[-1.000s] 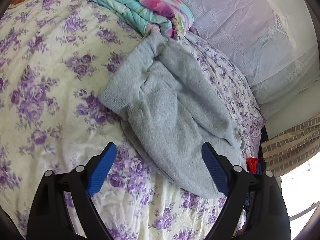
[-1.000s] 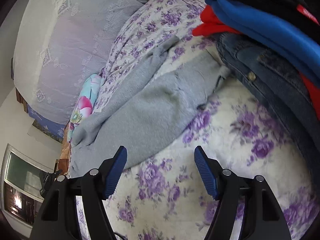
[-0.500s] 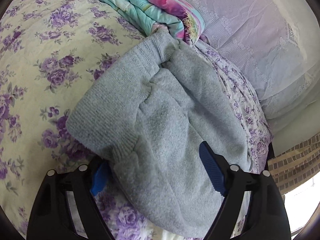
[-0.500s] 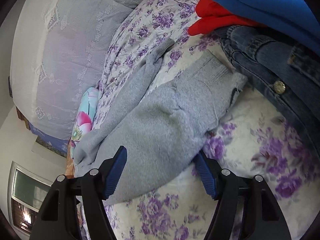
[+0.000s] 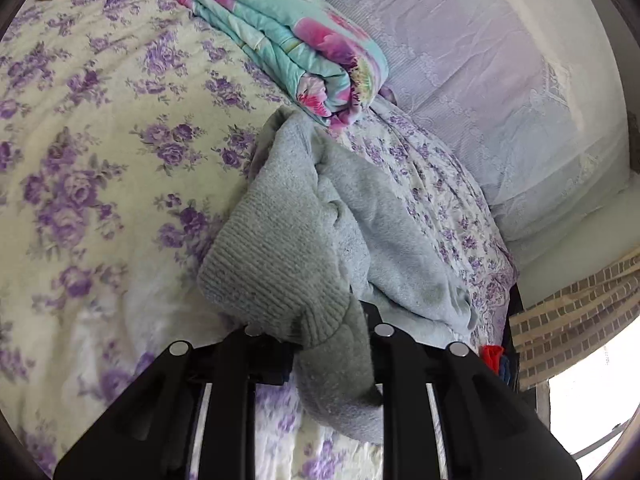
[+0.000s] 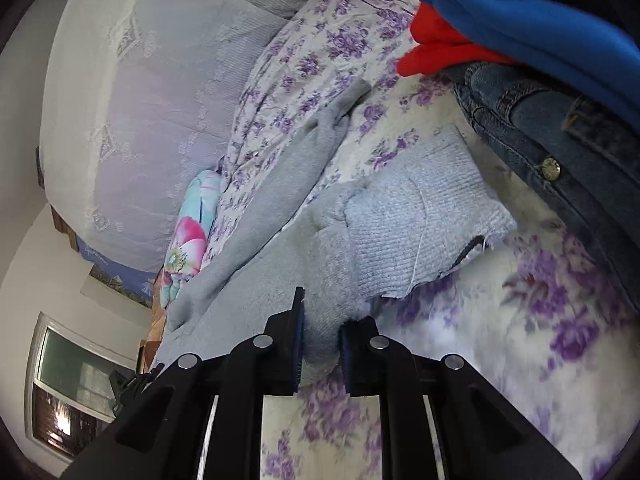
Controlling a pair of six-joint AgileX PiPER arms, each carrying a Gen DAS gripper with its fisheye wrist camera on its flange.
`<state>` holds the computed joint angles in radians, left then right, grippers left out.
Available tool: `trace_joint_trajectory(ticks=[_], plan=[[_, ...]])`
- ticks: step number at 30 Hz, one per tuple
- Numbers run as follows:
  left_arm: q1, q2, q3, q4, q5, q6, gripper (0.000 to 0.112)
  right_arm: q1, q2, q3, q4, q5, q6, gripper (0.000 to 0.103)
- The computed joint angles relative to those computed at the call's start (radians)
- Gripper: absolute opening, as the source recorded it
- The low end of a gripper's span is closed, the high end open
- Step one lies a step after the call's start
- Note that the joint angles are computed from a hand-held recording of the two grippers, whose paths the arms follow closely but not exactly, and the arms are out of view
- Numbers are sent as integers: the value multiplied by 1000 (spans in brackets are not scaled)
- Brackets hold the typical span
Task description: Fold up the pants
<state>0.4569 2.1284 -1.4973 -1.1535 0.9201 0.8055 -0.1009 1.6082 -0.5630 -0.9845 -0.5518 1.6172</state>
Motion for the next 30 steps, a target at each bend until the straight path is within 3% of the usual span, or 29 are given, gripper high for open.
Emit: trace_joint_trajectory(ticks=[5, 8, 12, 15, 22, 24, 27, 30], plan=[[124, -144, 221, -1, 95, 154, 18, -11, -295, 209, -160, 32, 116, 15], [195, -192, 354, -8, 122, 264, 18, -49, -401, 315, -242, 24, 163, 15], [244, -175, 484, -56, 85, 415, 18, -79, -293, 388, -101, -38, -24, 15], [287, -131, 518, -129, 123, 491, 18, -69, -219, 398, 5, -76, -144, 14], [301, -210, 617, -235, 48, 573, 18, 25, -251, 388, 46, 9, -165, 18], [313, -216, 634, -264, 26, 594, 18, 8, -241, 377, -17, -8, -128, 26], [316, -191, 618, -246, 18, 576, 21, -43, -264, 363, -180, -18, -3, 29], [347, -190, 600, -186, 75, 542, 33, -135, -320, 360, -386, -48, 169, 35]])
